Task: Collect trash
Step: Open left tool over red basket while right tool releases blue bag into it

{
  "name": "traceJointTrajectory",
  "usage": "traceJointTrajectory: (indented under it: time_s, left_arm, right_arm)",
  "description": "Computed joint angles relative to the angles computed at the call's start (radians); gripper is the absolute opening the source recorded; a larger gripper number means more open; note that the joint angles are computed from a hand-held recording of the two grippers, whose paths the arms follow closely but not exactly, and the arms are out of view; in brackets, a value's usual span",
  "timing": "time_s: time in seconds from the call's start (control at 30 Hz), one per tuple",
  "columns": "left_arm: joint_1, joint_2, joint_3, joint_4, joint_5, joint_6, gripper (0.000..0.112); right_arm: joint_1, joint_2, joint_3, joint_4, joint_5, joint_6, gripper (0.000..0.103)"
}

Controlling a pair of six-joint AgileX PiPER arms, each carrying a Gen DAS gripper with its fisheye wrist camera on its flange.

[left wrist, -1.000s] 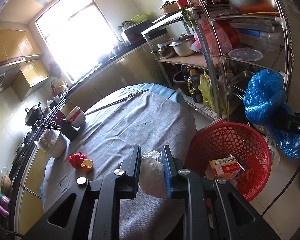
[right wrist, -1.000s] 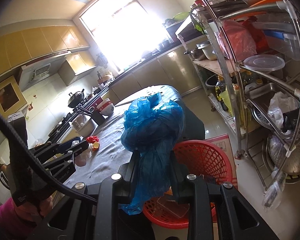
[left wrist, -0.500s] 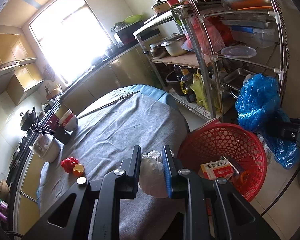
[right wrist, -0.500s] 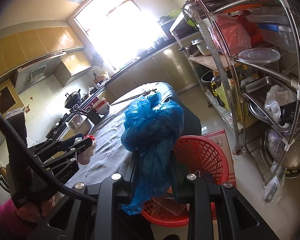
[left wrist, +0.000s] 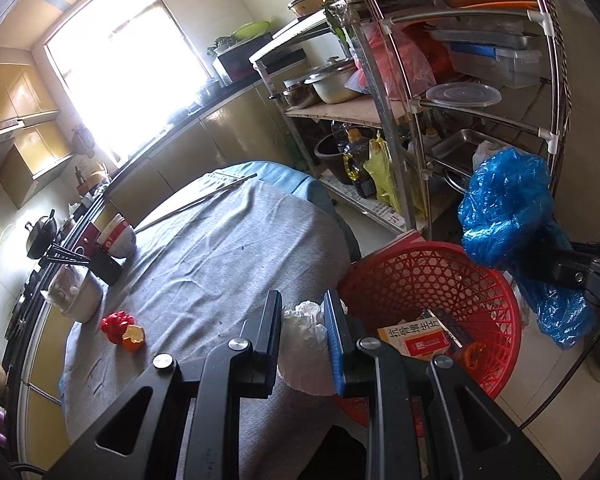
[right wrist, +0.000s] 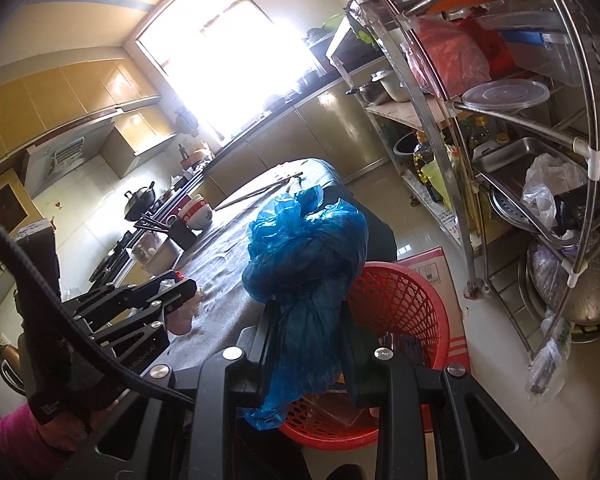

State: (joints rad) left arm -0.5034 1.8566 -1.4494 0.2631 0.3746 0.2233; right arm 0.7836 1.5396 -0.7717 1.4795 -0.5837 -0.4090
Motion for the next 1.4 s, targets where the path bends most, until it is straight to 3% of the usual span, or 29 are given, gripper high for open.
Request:
traceJointTrajectory:
  time_s: [0.63, 0.77, 0.87, 0.9, 0.97, 1.0, 1.03, 1.07, 1.13, 1.23, 1.4]
  left_arm:
    - [-0.013, 0.051, -0.048, -0.078, 0.044, 0.043, 0.023]
    - [-0.003, 0.065, -0.069, -0.167, 0.069, 0.11, 0.025]
    - [0.005, 0.074, -0.084, -0.236, 0.09, 0.167, 0.033]
    - [0.011, 0.076, -0.089, -0.272, 0.099, 0.2, 0.04]
    - [0.025, 0.073, -0.087, -0.333, 0.098, 0.25, 0.051]
    - [0.032, 0.071, -0.085, -0.36, 0.095, 0.273, 0.055]
    - [0.043, 0.068, -0.083, -0.391, 0.093, 0.299, 0.057]
    - [0.048, 0.069, -0.086, -0.401, 0.094, 0.306, 0.058]
    - [0.063, 0.071, -0.095, -0.402, 0.102, 0.298, 0.058]
    - [0.088, 0.074, -0.109, -0.406, 0.123, 0.288, 0.058]
    - [0.14, 0.035, -0.053, -0.367, 0.096, 0.258, 0.062]
  right_arm:
    - [-0.043, 0.03, 0.038, -0.105, 0.041, 0.159, 0.031]
    - [-0.062, 0.047, 0.038, -0.155, 0.061, 0.213, 0.032]
    - [-0.085, 0.072, 0.024, -0.196, 0.082, 0.246, 0.032]
    - [-0.096, 0.085, 0.014, -0.197, 0.096, 0.247, 0.033]
    - [-0.128, 0.103, 0.004, -0.235, 0.143, 0.294, 0.04]
    - [-0.141, 0.108, 0.004, -0.26, 0.164, 0.327, 0.048]
    - [-0.155, 0.115, 0.005, -0.299, 0.185, 0.379, 0.068]
    - [-0.157, 0.116, 0.011, -0.33, 0.183, 0.422, 0.071]
    - [-0.146, 0.111, 0.029, -0.378, 0.15, 0.475, 0.071]
    - [-0.133, 0.098, 0.022, -0.262, 0.133, 0.356, 0.071]
    - [-0.132, 0.072, 0.031, -0.24, 0.133, 0.334, 0.071]
